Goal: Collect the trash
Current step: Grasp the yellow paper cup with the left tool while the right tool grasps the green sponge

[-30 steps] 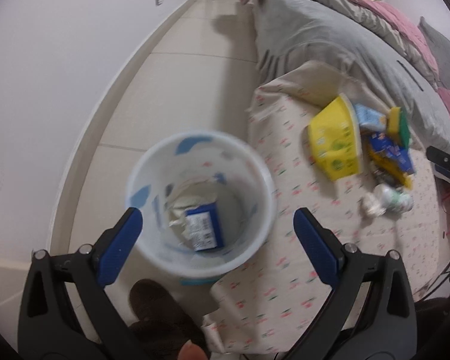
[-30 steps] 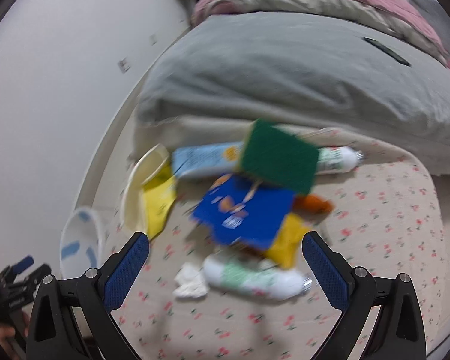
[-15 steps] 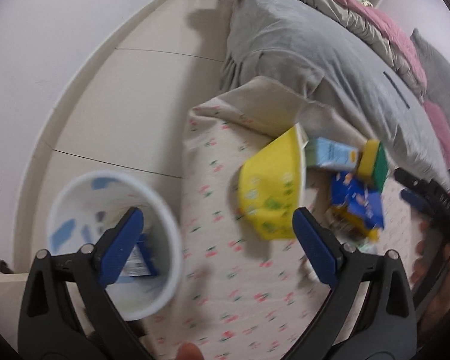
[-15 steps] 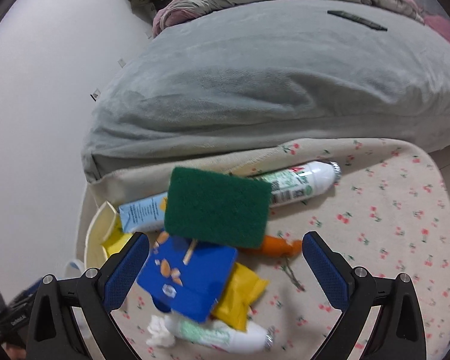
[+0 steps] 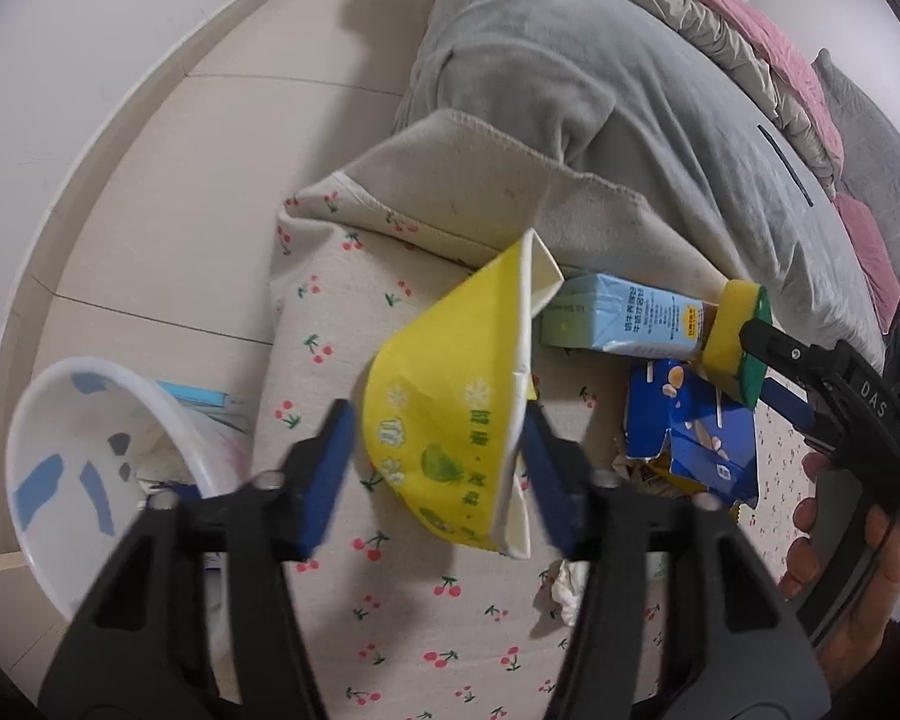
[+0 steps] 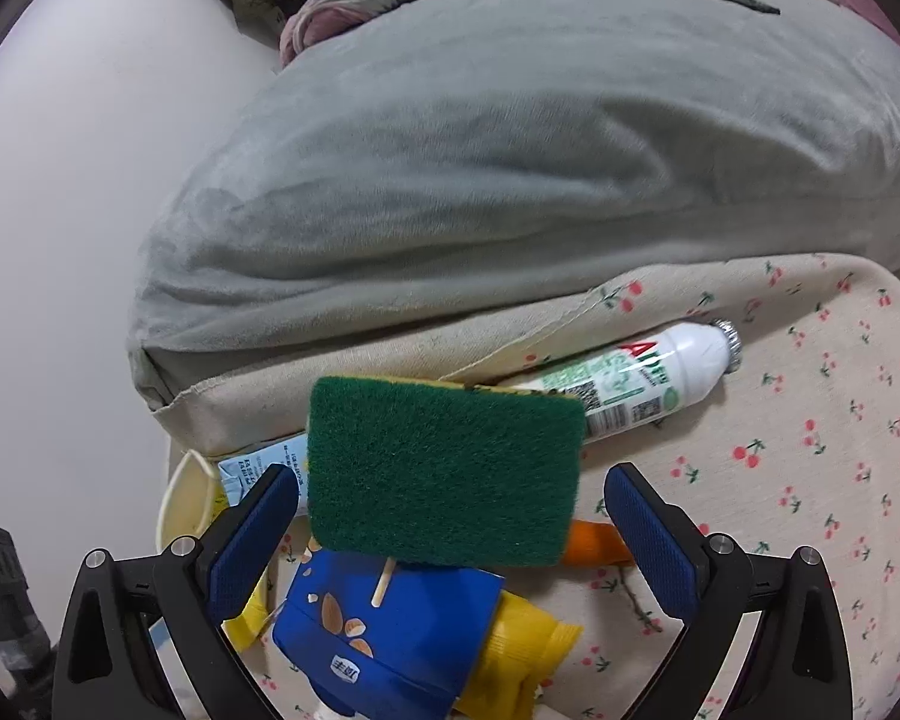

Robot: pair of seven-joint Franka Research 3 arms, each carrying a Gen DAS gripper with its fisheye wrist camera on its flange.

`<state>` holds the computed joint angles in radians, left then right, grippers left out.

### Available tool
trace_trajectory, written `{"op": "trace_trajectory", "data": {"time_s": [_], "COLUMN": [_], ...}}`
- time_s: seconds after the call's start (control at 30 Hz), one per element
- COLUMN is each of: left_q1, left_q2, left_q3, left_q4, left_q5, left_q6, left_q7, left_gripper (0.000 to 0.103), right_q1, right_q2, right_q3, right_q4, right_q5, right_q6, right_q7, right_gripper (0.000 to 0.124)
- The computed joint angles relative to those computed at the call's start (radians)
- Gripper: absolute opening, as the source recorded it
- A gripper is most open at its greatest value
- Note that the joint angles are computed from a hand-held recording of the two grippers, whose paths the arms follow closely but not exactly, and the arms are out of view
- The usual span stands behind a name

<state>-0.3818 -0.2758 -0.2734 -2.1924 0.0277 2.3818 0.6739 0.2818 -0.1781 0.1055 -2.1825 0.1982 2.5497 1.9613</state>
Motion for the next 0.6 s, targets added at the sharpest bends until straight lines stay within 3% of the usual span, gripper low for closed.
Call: {"op": "trace_trajectory", "data": {"time_s": [0.17, 0.27, 0.6], "left_q1": [-0.006, -0.003, -0.002], "left_q2": [0.001, -0.012, -0.057], "left_q3": [0.001, -0.007, -0.005], "left_q4": [0.000, -0.005, -0.017], "left_q5": [-0.013, 0.010, 0.036], "left_q6": [0.000, 0.004, 0.026], "left_q7": [0.017, 0.005, 0.008], "left_gripper": [0.023, 0.009, 0.005], "right_q1": [0.002, 0.005, -0.008], "right_q2": [0.015, 0.002, -0.084], "right_q3": [-0.004, -0.011, 0.003], "right_q4": [0.004, -0.014, -0.055], "right_q5": [0.021, 0.047, 0.011], "right_q6": [0.005, 0.023, 0.038], "right_q7": [0.010, -0.004, -0.007], "right_gripper": [0.102, 0.089, 0.088]}}
